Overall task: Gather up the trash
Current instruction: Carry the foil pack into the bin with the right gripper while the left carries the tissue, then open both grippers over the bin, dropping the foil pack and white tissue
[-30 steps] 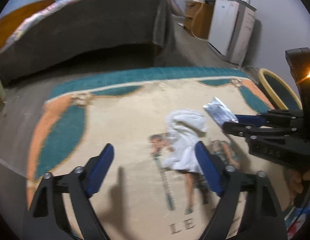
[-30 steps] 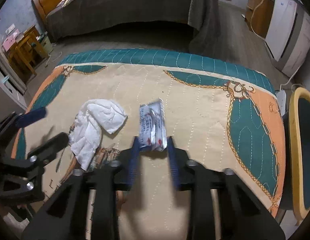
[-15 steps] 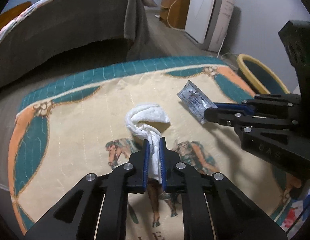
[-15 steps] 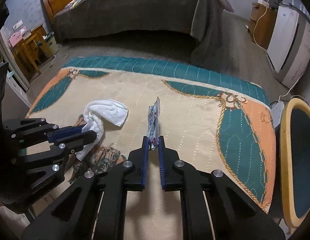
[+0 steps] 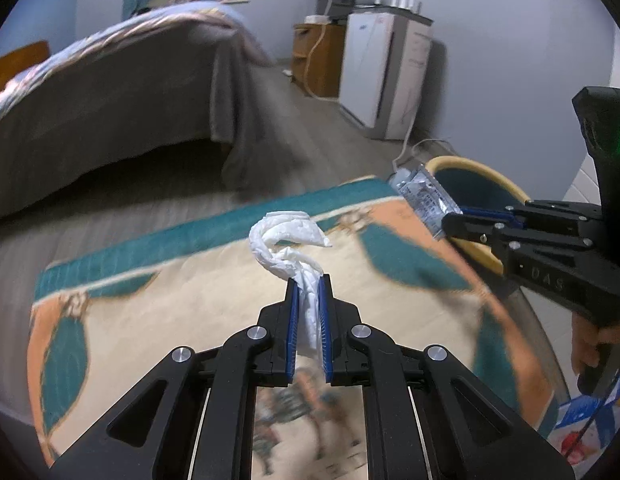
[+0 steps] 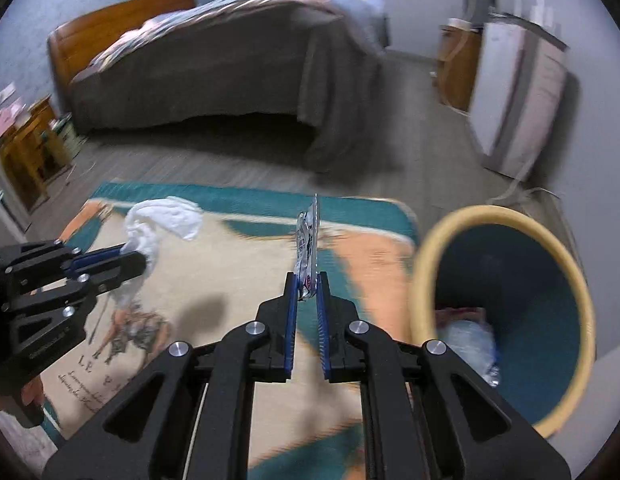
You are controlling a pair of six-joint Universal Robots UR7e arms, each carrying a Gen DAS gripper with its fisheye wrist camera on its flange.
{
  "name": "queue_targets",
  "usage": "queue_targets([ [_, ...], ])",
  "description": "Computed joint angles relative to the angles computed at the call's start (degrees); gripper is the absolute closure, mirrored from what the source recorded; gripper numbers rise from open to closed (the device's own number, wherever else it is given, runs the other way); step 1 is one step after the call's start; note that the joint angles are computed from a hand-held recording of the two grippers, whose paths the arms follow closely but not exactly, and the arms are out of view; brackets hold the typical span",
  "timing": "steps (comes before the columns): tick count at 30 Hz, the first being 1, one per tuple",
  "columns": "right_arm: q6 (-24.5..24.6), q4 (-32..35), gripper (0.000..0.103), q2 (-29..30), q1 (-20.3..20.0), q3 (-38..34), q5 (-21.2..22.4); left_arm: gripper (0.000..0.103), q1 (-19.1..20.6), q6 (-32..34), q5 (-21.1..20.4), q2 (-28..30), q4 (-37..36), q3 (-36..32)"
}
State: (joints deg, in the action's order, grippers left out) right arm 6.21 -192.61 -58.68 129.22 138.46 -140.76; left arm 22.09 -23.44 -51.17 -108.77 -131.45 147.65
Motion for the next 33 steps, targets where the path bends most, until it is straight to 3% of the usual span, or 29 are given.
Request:
queue_targets([
  [11,-0.3,-4.3,0.094,-10.5,-4.0,7.6,-3.7,0.092,-4.8,2.2,-4.3,15.2,-14.1,-1.5],
  [21,-1.7,-7.0,0.094,-17.6,-8.2,13.3,-4.0,0.092,-5.3,4.8,-7.9,26.6,-24.0,-3.2],
  [33,-2.6,-7.8,0.094,-23.5,-13.8,17.4,-2.2,0.092,-4.7,7.4,-11.8,34.9,-30.1,-5.6],
])
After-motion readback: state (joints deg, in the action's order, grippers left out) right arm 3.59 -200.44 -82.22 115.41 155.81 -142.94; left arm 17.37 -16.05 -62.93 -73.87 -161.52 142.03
